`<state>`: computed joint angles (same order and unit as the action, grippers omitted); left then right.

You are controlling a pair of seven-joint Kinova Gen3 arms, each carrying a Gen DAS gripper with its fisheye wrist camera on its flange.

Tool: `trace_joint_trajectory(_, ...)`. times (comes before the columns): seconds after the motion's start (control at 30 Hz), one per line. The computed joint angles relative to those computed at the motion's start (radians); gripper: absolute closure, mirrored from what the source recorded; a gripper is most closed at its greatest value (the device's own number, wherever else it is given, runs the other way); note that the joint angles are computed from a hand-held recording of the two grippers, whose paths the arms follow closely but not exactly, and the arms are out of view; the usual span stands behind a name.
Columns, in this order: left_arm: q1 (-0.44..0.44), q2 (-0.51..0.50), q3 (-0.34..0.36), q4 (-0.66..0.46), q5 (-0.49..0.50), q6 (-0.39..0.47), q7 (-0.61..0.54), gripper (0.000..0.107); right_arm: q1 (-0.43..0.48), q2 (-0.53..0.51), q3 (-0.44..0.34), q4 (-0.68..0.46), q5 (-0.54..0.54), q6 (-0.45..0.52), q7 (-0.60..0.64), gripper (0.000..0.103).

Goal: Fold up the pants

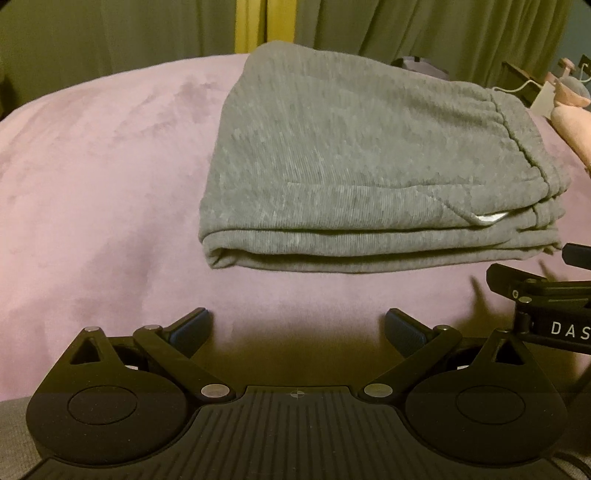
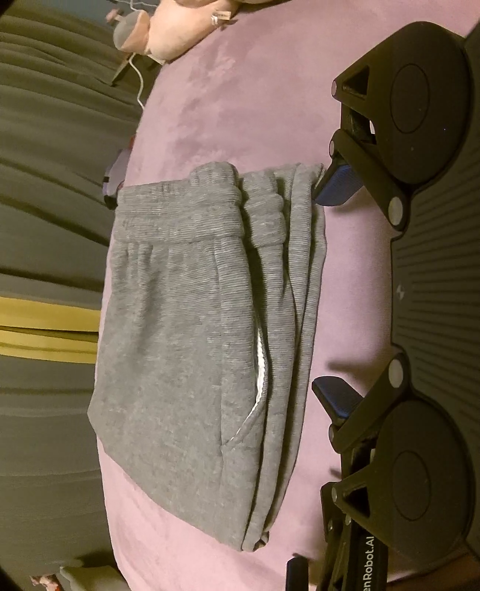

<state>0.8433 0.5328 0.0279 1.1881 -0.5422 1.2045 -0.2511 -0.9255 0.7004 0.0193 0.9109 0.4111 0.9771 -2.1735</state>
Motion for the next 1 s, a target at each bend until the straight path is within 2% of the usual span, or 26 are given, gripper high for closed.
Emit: trace_joint_trajectory(1.0,-0.003,-0.012,0.005,0.021,0.001,-0.016,0.022,0.005,0.016,-0.008,-0.005,0.021,-0.014,-0.019,-0.010,0.004)
